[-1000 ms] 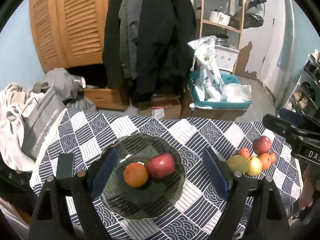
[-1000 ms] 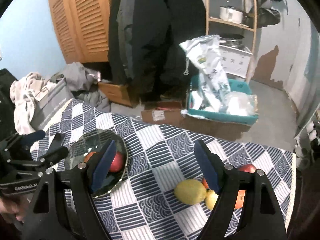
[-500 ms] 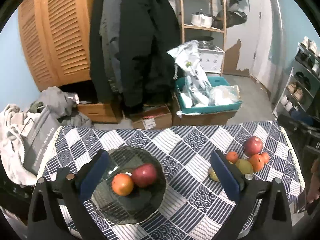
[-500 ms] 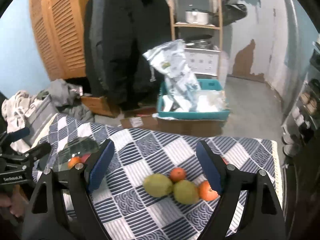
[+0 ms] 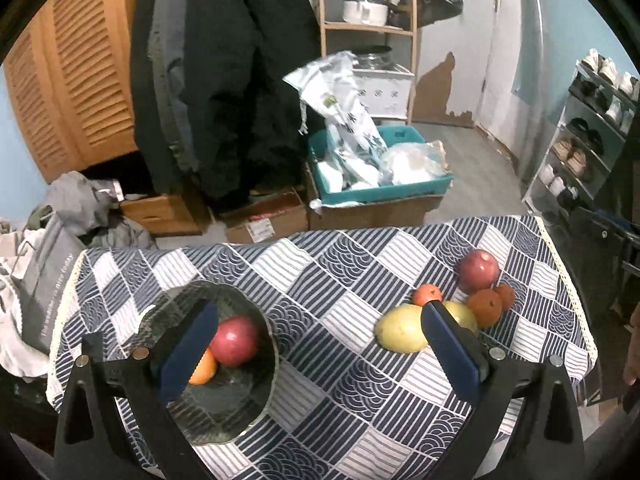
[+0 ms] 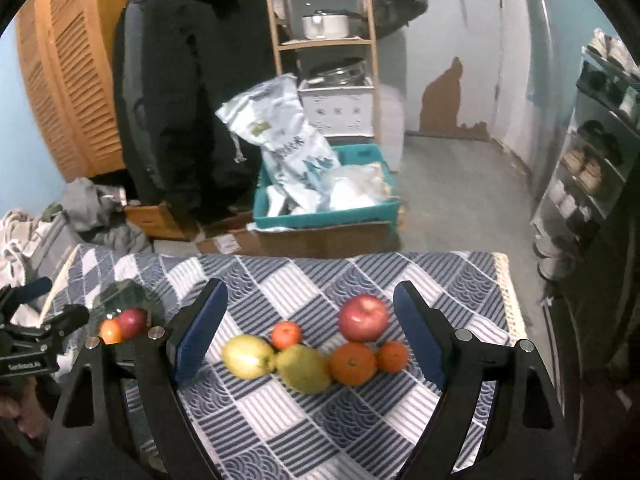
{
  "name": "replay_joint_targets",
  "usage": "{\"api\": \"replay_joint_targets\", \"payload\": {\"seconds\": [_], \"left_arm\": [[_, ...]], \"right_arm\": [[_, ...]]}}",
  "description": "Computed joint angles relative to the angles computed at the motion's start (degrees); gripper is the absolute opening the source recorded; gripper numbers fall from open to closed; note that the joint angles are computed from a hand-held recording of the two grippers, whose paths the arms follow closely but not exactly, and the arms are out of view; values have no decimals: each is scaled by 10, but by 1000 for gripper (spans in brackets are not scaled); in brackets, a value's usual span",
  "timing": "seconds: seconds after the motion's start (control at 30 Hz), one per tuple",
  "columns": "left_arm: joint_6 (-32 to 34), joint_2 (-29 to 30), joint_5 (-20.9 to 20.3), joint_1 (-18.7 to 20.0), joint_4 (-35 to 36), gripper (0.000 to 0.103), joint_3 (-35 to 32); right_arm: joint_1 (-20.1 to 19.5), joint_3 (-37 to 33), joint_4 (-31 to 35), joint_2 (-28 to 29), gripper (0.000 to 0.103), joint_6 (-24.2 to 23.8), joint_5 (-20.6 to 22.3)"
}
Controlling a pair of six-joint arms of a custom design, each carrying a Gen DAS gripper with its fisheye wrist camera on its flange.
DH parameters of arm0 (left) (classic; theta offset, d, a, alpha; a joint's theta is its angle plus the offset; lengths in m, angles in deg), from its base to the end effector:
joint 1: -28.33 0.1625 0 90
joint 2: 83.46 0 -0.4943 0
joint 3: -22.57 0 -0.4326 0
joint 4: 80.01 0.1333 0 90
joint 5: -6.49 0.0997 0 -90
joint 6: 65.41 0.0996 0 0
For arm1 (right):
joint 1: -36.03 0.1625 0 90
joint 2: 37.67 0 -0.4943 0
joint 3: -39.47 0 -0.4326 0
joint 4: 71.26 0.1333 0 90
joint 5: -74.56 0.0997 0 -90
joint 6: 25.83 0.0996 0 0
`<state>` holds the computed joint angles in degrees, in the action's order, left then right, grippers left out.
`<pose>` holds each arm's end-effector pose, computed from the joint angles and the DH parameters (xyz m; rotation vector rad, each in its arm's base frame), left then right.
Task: Organize fruits
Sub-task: 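Withdraw both tools from the bowl back toward the remaining fruits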
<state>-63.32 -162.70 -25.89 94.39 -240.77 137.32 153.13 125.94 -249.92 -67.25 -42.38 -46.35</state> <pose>-0.0272 -0.5970 0.4108 0.1161 2.1408 -0.8789 0.4357 -0.6711 0.0240 0.7615 -2.4410 0.7871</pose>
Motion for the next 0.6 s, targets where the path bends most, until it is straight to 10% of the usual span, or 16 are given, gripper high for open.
{"api": "replay_joint_targets", "payload": {"seconds": [0.6], "left_arm": [[-66, 63, -75, 44, 114, 102, -51]], "right_arm": [[-42, 6, 36, -7, 85, 32, -42]]}}
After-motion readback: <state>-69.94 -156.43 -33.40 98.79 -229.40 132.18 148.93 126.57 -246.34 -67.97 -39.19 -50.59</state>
